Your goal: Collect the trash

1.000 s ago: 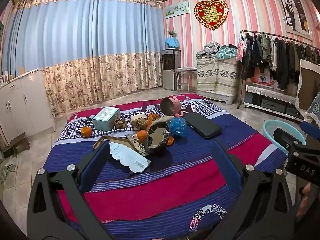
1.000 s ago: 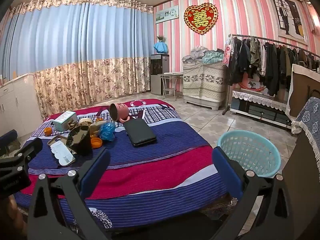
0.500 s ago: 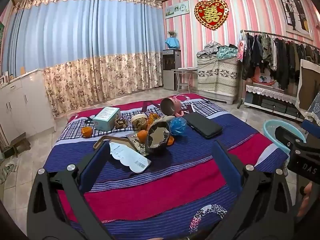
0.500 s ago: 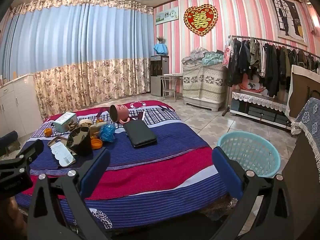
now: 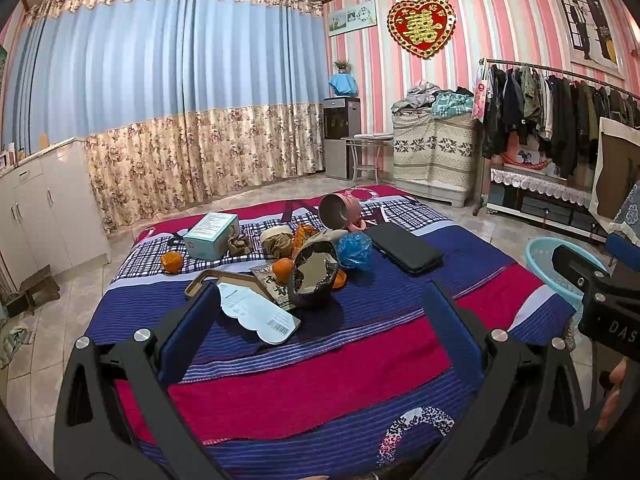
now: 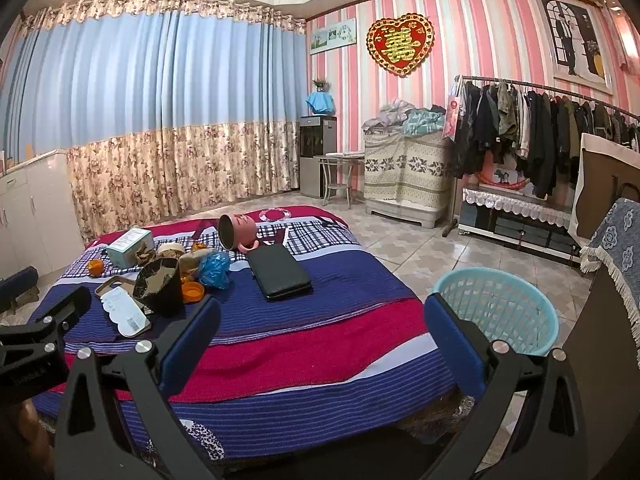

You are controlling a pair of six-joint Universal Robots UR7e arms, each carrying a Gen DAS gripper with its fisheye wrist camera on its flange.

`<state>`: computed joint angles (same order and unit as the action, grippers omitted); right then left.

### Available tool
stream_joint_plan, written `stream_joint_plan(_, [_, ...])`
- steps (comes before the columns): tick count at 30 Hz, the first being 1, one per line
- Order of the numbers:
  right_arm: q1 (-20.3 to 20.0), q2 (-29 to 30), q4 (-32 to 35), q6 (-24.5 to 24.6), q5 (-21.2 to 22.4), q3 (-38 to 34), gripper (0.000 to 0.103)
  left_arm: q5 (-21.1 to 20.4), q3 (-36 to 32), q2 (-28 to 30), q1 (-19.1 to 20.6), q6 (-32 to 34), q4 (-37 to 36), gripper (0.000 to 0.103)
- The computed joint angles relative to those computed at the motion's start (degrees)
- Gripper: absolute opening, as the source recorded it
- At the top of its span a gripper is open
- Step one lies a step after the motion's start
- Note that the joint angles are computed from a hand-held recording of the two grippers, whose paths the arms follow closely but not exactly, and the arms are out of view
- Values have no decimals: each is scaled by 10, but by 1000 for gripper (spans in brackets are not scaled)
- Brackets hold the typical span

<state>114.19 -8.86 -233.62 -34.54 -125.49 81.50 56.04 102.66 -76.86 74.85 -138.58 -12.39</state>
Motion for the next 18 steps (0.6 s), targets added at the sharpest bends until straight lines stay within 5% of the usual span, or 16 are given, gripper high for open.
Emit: stream_joint_plan(18, [3, 0, -8, -4, -1, 3, 99, -6, 12, -6, -11, -5, 4, 98])
